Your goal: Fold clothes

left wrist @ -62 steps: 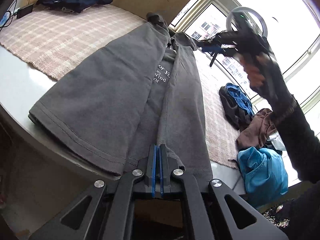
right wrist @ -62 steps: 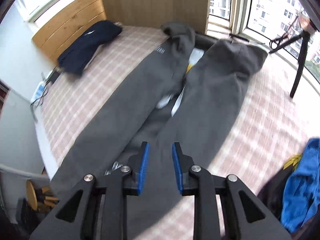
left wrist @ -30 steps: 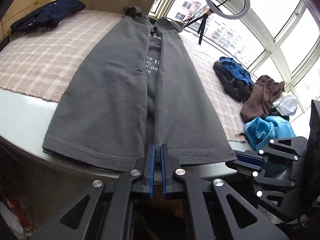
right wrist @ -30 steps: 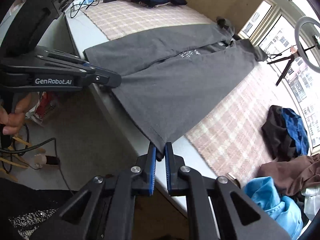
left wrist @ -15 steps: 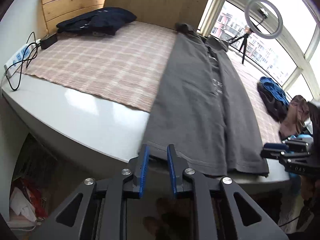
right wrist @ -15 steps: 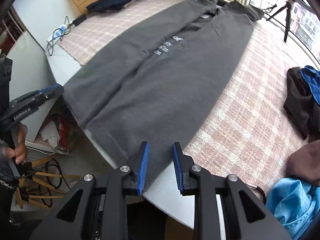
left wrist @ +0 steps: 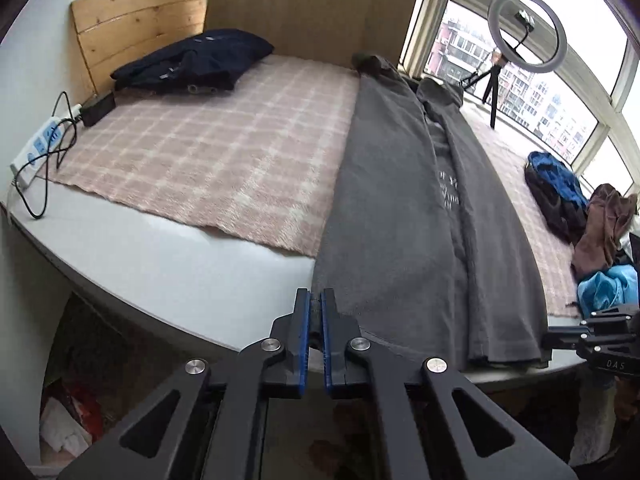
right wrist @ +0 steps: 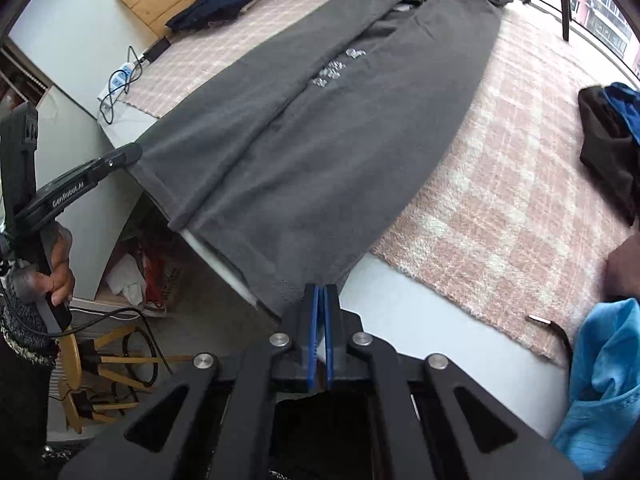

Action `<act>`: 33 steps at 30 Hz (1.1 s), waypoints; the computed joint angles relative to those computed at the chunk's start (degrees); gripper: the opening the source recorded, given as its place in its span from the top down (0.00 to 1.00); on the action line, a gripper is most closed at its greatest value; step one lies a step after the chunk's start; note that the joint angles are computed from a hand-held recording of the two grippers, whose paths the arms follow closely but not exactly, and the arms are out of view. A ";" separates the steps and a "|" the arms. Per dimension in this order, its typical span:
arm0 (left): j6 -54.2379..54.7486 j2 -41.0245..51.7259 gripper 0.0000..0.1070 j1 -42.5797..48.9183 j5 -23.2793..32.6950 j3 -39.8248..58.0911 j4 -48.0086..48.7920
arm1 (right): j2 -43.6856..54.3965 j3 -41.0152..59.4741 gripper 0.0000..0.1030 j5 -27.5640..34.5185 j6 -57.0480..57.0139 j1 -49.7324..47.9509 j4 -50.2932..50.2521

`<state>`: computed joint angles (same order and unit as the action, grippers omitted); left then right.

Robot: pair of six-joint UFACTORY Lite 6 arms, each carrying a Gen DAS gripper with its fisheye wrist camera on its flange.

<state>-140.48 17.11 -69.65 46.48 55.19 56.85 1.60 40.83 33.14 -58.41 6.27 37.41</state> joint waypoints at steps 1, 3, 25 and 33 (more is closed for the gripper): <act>1.49 1.08 0.96 1.07 -2.00 0.22 -0.42 | 0.78 0.10 0.97 -0.82 1.28 0.55 -1.60; 4.56 3.11 0.95 3.33 -6.53 0.48 -1.26 | 2.36 0.42 0.97 -2.31 4.29 1.71 -5.11; 10.26 18.57 0.88 5.07 -19.33 19.33 7.76 | 11.96 7.17 0.94 -1.28 -18.48 10.93 22.56; 22.84 0.59 0.69 2.64 -11.72 6.56 -5.50 | 6.12 4.22 0.76 13.51 -14.21 -4.73 13.88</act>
<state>-117.64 17.70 -67.01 34.75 61.75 51.35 7.73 45.06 46.65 -72.62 1.54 51.29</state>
